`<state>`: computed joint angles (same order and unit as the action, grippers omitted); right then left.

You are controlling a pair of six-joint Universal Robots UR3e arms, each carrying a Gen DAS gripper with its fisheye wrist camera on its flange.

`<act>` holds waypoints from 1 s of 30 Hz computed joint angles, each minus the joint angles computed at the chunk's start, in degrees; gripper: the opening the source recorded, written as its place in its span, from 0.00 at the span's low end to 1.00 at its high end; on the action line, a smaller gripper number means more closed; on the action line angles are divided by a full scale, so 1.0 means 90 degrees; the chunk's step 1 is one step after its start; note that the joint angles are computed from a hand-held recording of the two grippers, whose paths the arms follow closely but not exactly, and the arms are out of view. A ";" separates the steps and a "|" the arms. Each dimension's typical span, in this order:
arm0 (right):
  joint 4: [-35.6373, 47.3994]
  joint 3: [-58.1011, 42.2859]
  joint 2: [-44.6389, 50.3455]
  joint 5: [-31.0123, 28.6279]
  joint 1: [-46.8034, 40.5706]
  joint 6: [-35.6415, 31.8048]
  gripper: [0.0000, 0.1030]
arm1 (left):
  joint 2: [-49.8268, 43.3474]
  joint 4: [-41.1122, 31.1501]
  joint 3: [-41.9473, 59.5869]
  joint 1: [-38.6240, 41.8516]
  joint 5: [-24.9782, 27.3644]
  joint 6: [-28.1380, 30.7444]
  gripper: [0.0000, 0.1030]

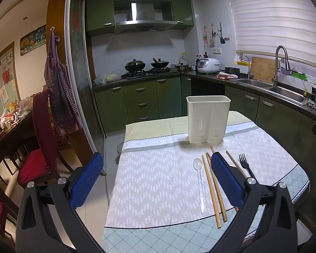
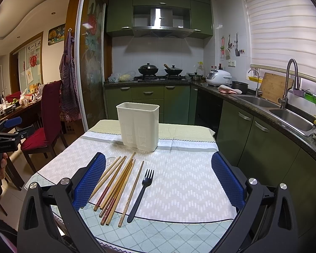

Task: Organize utensils

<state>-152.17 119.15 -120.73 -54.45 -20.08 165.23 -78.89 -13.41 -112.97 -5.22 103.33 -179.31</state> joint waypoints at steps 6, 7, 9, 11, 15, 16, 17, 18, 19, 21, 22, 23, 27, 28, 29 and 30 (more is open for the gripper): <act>0.0014 -0.0064 0.0069 -0.0048 0.0045 0.0001 0.96 | -0.0014 -0.0075 0.0045 0.0002 -0.0011 -0.0033 0.94; -0.0096 -0.0034 0.0141 -0.0109 0.0122 0.0039 0.96 | -0.0016 -0.0151 0.0078 0.0034 -0.0065 -0.0032 0.94; -0.0042 -0.0270 0.0518 -0.0376 0.0417 0.0143 0.96 | -0.0141 -0.0468 0.0314 0.0054 -0.0122 -0.0008 0.94; 0.0160 -0.0753 0.1287 -0.0749 0.0798 0.0124 0.96 | -0.0466 -0.1049 0.0811 0.0038 -0.0086 0.0061 0.94; 0.1113 -0.2106 0.2887 -0.1179 0.1270 0.0309 0.96 | -0.1377 -0.2285 0.2005 0.0141 -0.0223 0.0043 0.94; 0.1513 -0.2492 0.3202 -0.1168 0.1312 0.0319 0.96 | -0.1664 -0.2691 0.2389 0.0188 -0.0307 -0.0011 0.94; 0.1958 -0.2892 0.3526 -0.1070 0.1328 0.0276 0.96 | -0.1931 -0.3063 0.2735 0.0263 -0.0477 -0.0062 0.94; 0.2313 -0.3211 0.3771 -0.1009 0.1336 0.0213 0.96 | -0.2165 -0.3385 0.3049 0.0349 -0.0694 -0.0083 0.94; 0.2524 -0.3444 0.3972 -0.1018 0.1348 0.0158 0.96 | -0.2457 -0.3804 0.3457 0.0440 -0.0970 -0.0100 0.94; 0.2696 -0.3860 0.4388 -0.1175 0.1504 0.0178 0.96 | -0.3027 -0.4517 0.4233 0.0551 -0.1365 -0.0131 0.94; 0.2764 -0.4049 0.4543 -0.1265 0.1572 0.0219 0.96 | -0.3337 -0.4831 0.4650 0.0580 -0.1567 -0.0104 0.94; 0.2832 -0.4259 0.4717 -0.1357 0.1648 0.0255 0.96 | -0.3671 -0.5138 0.5092 0.0547 -0.1616 -0.0089 0.94; 0.3503 -0.5285 0.5410 -0.1661 0.1876 0.0367 0.96 | -0.4841 -0.6163 0.6697 0.0390 -0.1646 -0.0092 0.83; 0.3880 -0.5640 0.5599 -0.1625 0.1862 0.0366 0.91 | -0.5141 -0.6482 0.7161 0.0357 -0.1643 -0.0074 0.75; 0.4240 -0.5984 0.5828 -0.1545 0.1861 0.0332 0.81 | -0.5400 -0.6805 0.7608 0.0335 -0.1654 -0.0049 0.74; 0.4514 -0.6296 0.6032 -0.1509 0.1870 0.0296 0.75 | -0.5709 -0.7191 0.8115 0.0310 -0.1641 -0.0030 0.72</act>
<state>-111.54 62.49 -66.44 -68.03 -3.25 167.90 -130.28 -78.13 -39.94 -2.42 88.56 -179.58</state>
